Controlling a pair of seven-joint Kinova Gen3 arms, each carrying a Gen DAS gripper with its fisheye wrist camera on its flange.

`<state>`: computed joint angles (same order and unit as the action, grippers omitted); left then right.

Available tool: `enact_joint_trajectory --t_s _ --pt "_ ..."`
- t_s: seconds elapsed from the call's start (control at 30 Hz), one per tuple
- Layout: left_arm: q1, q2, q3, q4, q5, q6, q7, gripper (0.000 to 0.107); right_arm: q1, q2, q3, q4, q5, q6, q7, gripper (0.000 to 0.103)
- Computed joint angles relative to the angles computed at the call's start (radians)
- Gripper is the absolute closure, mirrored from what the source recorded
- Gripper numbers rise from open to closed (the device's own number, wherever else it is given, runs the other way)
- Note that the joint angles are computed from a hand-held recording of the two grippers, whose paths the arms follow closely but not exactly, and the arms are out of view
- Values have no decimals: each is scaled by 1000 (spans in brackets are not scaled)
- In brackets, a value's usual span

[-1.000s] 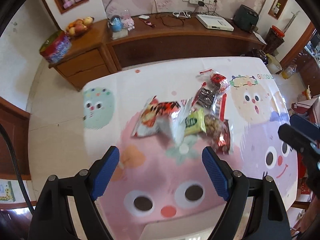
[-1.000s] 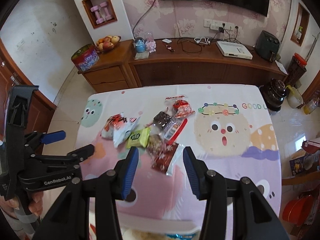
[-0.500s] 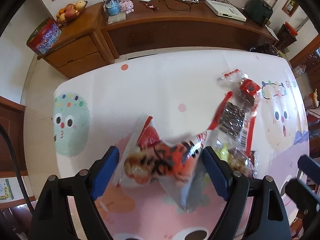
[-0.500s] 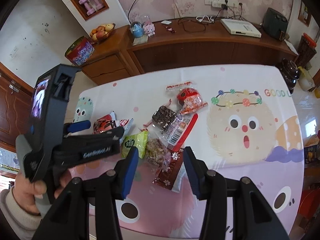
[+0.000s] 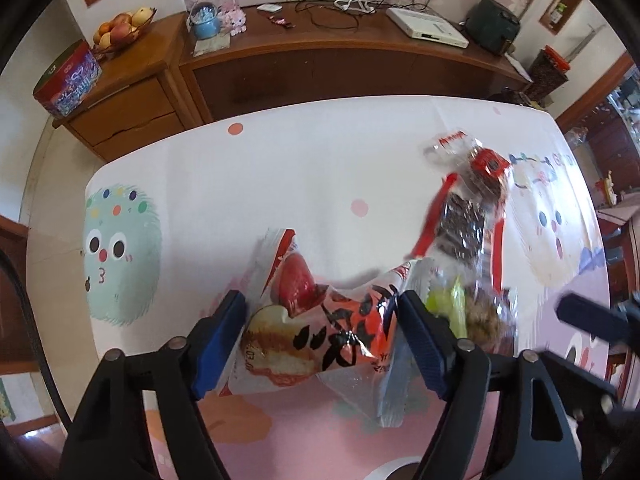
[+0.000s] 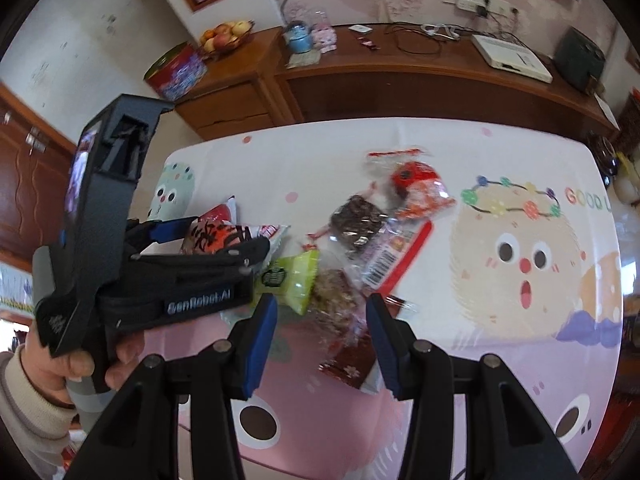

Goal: Organize snacks
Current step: 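Grasp the large orange-printed chip bag with the left tool while the right tool grasps the green pastry pack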

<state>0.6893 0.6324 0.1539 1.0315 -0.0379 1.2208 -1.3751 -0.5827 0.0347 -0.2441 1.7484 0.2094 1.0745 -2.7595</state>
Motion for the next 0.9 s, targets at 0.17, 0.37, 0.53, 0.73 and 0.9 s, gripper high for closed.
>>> enact_joint_trajectory --t_s 0.17,0.37,0.53,0.73,0.9 --pt "-36 -87 1 148 8 -72 -7 39 -11 59 5 -26 0 -24 73 56" --pt "-99 -185 19 310 34 -140 -20 39 -22 148 35 -60 -6 -31 161 56" --pt "-157 -232 37 389 91 -169 -36 39 -30 196 60 -74 -3 -38 216 56" --pt "-181 -252 46 422 121 -186 -42 38 -40 203 62 -58 -9 -101 299 68" --pt "-182 -266 50 443 130 -192 -36 38 -46 177 58 -36 -36 -144 318 81"
